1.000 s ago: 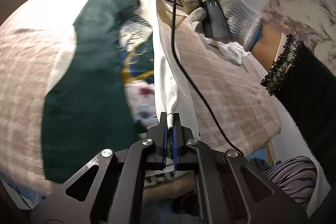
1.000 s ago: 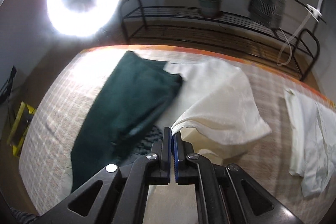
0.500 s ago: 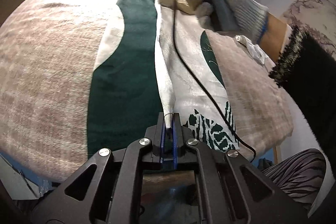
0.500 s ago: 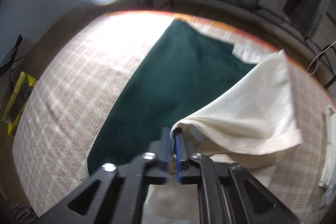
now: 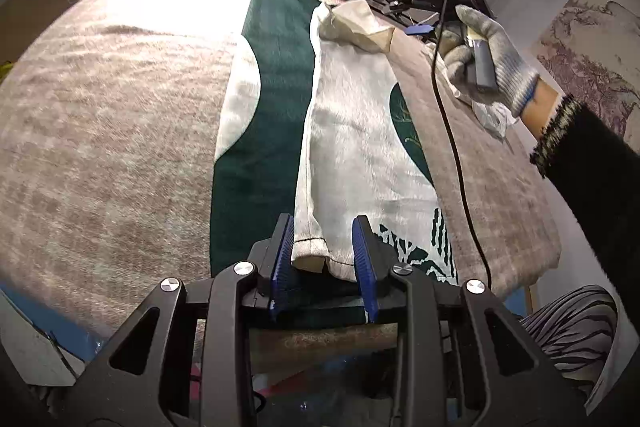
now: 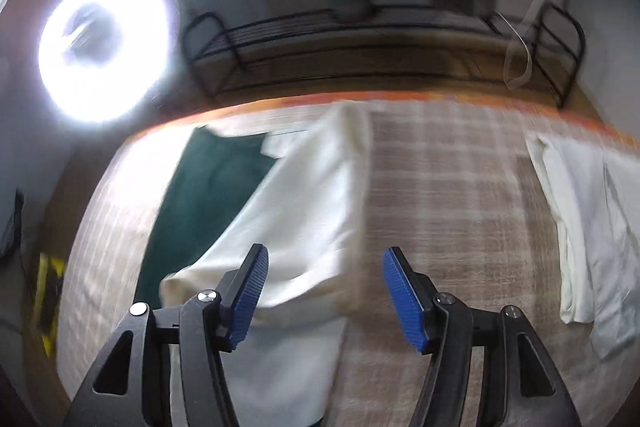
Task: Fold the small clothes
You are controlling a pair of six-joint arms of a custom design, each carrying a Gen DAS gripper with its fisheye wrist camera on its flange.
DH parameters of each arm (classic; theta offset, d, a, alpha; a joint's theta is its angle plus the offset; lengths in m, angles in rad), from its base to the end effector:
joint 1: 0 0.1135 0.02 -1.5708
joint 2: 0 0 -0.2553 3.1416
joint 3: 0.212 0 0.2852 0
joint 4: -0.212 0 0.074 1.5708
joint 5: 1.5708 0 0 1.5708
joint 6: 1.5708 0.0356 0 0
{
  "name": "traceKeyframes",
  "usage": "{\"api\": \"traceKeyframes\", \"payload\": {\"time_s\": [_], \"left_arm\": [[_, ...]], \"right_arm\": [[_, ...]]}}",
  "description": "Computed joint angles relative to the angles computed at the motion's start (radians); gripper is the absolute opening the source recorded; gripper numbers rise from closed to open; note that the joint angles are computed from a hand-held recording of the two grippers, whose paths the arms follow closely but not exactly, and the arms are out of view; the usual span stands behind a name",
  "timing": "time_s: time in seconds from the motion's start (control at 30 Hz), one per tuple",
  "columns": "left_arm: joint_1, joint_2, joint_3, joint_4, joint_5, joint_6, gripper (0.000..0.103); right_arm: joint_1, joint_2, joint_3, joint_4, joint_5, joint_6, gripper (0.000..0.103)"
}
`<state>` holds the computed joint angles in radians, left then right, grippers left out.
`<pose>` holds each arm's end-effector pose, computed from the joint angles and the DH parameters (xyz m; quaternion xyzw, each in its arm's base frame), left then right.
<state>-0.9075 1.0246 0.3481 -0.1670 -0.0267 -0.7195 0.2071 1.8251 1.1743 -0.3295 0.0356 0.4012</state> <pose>0.1333 -0.1690 0.1220 0.0830 0.9308 -0.2499 0.2534 0.3951 0.0817 0.1484 0.0979 0.9516 0.0709 0.2827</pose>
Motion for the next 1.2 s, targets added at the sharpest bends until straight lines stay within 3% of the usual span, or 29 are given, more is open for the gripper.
{"api": "traceKeyframes", "payload": {"time_s": [0.1, 0.17, 0.2, 0.23, 0.3, 0.4, 0.57, 0.8, 0.9, 0.93, 1.0, 1.07, 1.2], "left_arm": [[0.018, 0.075, 0.015, 0.046, 0.038, 0.001, 0.03], [0.026, 0.116, 0.017, 0.073, 0.055, 0.008, 0.03], [0.03, 0.133, 0.018, 0.084, 0.061, 0.008, 0.03], [0.038, 0.154, 0.019, 0.098, 0.074, 0.009, 0.03], [0.049, 0.186, 0.019, 0.127, 0.089, 0.015, 0.029], [0.06, 0.225, 0.025, 0.154, 0.099, 0.034, 0.016], [0.067, 0.257, 0.029, 0.19, 0.114, 0.051, 0.013], [0.08, 0.29, 0.036, 0.223, 0.129, 0.07, 0.012], [0.085, 0.295, 0.035, 0.233, 0.135, 0.069, 0.012], [0.085, 0.297, 0.034, 0.237, 0.136, 0.069, 0.012], [0.078, 0.287, 0.03, 0.232, 0.131, 0.066, 0.012], [0.075, 0.281, 0.028, 0.228, 0.128, 0.065, 0.012], [0.08, 0.275, 0.024, 0.226, 0.136, 0.061, 0.012]], "right_arm": [[-0.025, 0.074, 0.054, -0.007, -0.064, 0.002, 0.057], [-0.019, 0.139, 0.116, -0.043, -0.061, -0.019, 0.045], [-0.007, 0.179, 0.163, -0.084, -0.038, -0.027, 0.022], [0.003, 0.208, 0.2, -0.117, -0.021, -0.032, 0.007], [0.011, 0.226, 0.224, -0.133, -0.011, -0.036, 0.002], [0.017, 0.195, 0.231, -0.123, -0.037, -0.047, 0.001], [0.036, 0.241, 0.376, -0.157, -0.067, -0.02, 0.001], [0.092, 0.519, 0.8, -0.266, -0.138, 0.034, 0.001], [0.12, 0.677, 1.034, -0.352, -0.143, 0.048, 0.01], [0.125, 0.705, 1.072, -0.357, -0.154, 0.059, 0.02], [0.124, 0.682, 1.022, -0.292, -0.198, 0.073, 0.035], [0.125, 0.627, 0.933, -0.231, -0.204, 0.069, 0.036], [0.125, 0.48, 0.721, -0.196, -0.118, 0.043, 0.036]]}}
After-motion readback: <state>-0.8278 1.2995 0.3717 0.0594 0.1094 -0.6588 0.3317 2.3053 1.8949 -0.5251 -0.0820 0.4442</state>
